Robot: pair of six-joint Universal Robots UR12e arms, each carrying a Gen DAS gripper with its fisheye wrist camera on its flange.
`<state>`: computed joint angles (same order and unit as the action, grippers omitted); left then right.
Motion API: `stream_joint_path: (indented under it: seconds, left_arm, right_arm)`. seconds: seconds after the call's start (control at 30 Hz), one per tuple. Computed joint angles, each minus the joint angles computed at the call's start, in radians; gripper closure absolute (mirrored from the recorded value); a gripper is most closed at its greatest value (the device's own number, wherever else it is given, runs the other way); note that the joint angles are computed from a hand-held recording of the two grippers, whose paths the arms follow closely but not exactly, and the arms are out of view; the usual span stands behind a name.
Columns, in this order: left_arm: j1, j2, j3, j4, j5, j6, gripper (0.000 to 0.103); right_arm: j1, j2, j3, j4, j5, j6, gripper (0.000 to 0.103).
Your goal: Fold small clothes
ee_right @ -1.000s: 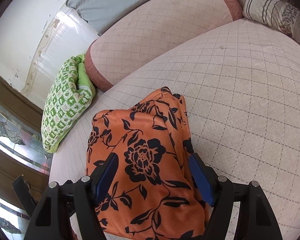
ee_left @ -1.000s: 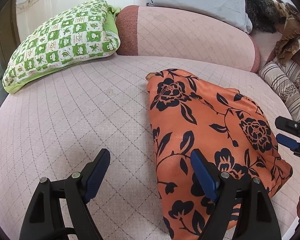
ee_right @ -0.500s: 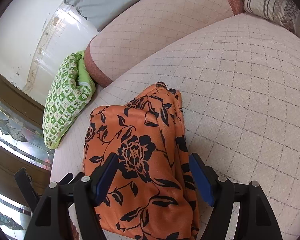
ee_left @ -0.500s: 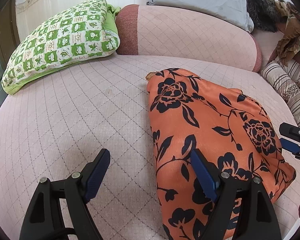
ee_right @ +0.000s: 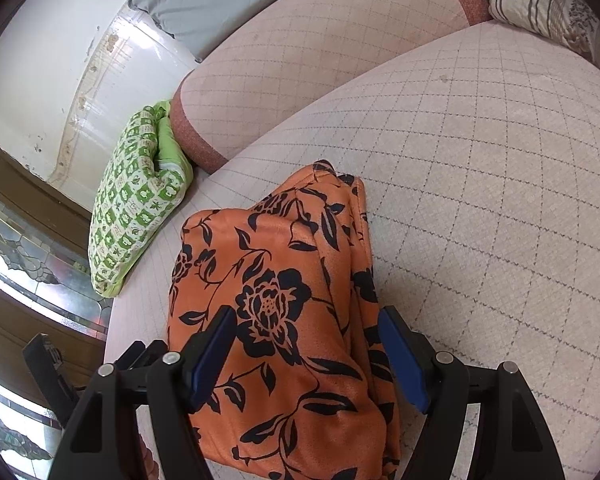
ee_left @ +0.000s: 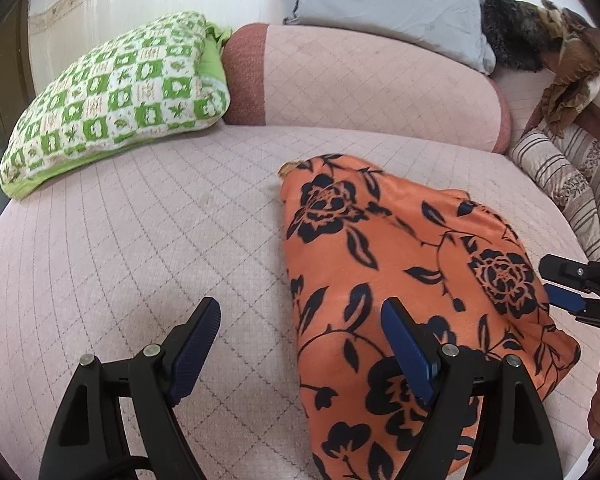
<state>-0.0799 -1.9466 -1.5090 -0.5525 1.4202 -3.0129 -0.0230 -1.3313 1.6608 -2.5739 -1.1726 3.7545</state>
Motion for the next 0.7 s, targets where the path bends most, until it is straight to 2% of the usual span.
stream_joint_path:
  seconds: [0.23, 0.7]
  left_arm:
    - [-0.005, 0.002, -0.006, 0.015, -0.009, 0.022, 0.02]
    - [0.001, -0.003, 0.003, -0.038, -0.063, 0.032, 0.02]
  right_arm:
    - [-0.002, 0.0, 0.002, -0.003, 0.01, -0.002, 0.026]
    - [-0.016, 0.017, 0.003, 0.023, 0.09, -0.012, 0.026]
